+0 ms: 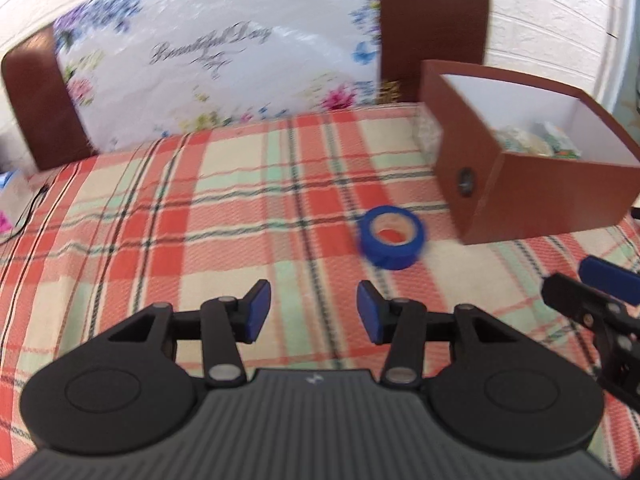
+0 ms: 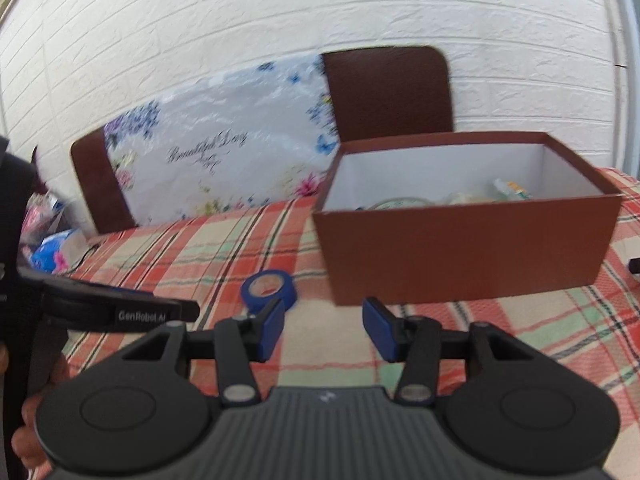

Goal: Organize objects
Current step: 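Move the right tool to the blue tape roll, then close the right tool on the blue tape roll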

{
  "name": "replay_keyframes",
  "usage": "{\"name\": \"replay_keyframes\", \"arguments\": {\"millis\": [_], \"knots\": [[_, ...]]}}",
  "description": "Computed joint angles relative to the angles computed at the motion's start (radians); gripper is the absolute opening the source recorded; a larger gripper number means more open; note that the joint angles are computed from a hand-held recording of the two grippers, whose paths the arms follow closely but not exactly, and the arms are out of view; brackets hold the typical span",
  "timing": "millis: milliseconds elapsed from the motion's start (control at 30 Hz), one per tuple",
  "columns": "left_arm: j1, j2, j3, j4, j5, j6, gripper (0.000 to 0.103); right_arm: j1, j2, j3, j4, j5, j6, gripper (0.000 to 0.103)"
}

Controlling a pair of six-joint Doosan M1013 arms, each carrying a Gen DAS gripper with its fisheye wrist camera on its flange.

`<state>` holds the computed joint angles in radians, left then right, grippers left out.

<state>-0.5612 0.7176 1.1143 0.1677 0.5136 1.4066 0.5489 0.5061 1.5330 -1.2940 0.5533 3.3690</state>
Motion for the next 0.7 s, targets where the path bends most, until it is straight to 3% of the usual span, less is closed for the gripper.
{"name": "replay_keyframes", "arguments": {"millis": [233,300,333,400,433,567,600,633,667,700], "knots": [[0.058,0.032,0.017,0.039,-0.033,-0.162,0.053,-0.001,0.079,-0.110,0.167,-0.069,-0.319,0.045],[0.066,0.021,0.066,0.053,-0.137,-0.166,0.059,-0.007,0.114,-0.158,0.237,-0.062,-0.410,0.046],[0.064,0.017,0.086,0.096,-0.178,-0.192,0.063,-0.011,0.132,-0.183,0.265,-0.047,-0.444,0.049],[0.058,0.010,0.136,0.298,-0.275,-0.372,0.066,-0.022,0.164,-0.224,0.314,-0.025,-0.488,0.052],[0.056,0.009,0.143,0.365,-0.288,-0.433,0.067,-0.027,0.178,-0.243,0.332,-0.018,-0.498,0.056],[0.059,0.013,0.140,0.367,-0.305,-0.447,0.070,-0.043,0.225,-0.306,0.387,0.003,-0.572,0.063],[0.059,0.013,0.140,0.377,-0.308,-0.456,0.070,-0.045,0.236,-0.319,0.376,0.008,-0.571,0.070],[0.059,0.014,0.140,0.381,-0.310,-0.458,0.070,-0.047,0.243,-0.329,0.369,0.012,-0.566,0.071],[0.060,0.014,0.141,0.382,-0.311,-0.459,0.070,-0.051,0.249,-0.338,0.380,0.012,-0.572,0.069],[0.060,0.014,0.142,0.381,-0.313,-0.459,0.071,-0.056,0.249,-0.339,0.395,-0.002,-0.569,0.059]]}}
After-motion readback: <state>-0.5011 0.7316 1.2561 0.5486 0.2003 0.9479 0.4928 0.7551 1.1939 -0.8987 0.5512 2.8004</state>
